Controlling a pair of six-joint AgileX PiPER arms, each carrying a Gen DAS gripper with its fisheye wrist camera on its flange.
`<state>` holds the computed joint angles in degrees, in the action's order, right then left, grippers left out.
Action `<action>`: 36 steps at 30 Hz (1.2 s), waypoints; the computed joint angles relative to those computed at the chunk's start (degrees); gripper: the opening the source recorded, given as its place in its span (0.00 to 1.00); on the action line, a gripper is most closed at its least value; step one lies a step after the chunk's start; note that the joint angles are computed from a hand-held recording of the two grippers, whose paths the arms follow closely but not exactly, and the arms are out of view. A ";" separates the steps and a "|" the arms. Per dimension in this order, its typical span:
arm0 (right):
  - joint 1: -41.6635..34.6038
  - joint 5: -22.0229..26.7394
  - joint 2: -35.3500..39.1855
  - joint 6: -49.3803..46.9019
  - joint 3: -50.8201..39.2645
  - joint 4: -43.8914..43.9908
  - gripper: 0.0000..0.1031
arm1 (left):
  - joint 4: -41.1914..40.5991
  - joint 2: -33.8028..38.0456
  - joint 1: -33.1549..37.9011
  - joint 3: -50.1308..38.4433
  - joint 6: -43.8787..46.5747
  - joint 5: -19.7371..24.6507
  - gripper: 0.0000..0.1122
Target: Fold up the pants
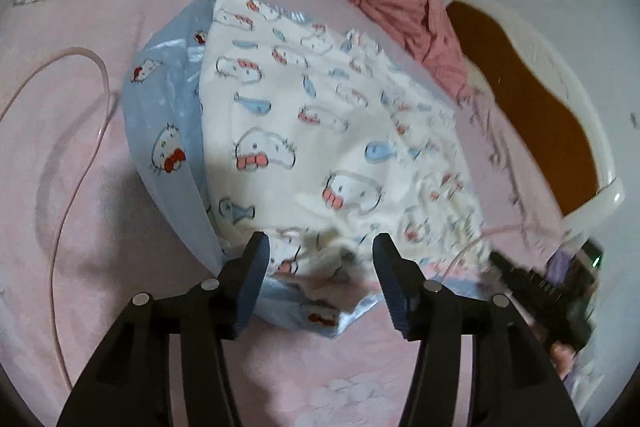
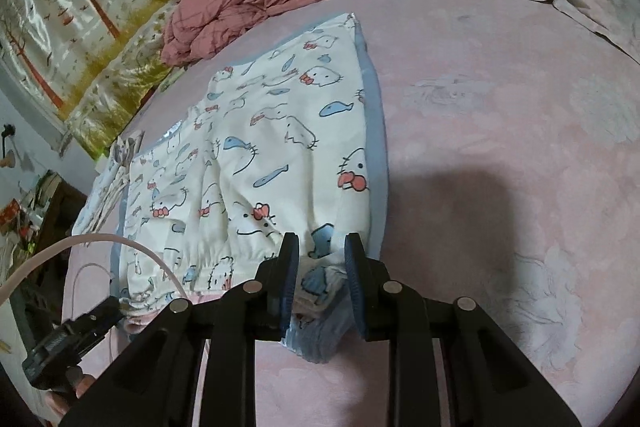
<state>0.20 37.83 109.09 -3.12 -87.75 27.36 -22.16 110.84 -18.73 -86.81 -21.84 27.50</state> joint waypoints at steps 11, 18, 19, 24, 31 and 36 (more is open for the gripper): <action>1.20 -1.53 -2.01 2.74 1.87 -4.49 0.25 | 4.47 5.69 -0.53 -6.97 -8.87 7.69 0.45; 0.45 0.39 -1.07 2.44 0.95 -3.40 0.25 | 5.35 3.10 -1.73 -1.07 -9.18 3.54 0.25; 0.53 0.83 -0.66 2.72 0.60 -3.85 0.25 | 5.46 2.78 -1.91 -0.51 -9.01 3.14 0.24; 1.86 0.42 -0.04 5.77 0.42 -8.37 0.21 | 13.18 2.33 -4.02 -0.77 -13.59 3.20 0.21; 5.25 -6.06 -3.76 10.62 3.96 -19.14 0.21 | 29.96 -0.76 -6.06 0.45 -22.66 -0.15 0.20; 5.31 -8.07 -5.09 8.34 3.41 -18.54 0.21 | 39.73 -0.92 -5.75 -3.49 -27.19 2.66 0.20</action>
<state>5.51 29.76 104.00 5.22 -84.34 8.82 17.57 109.92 -24.49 -90.30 -49.03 30.16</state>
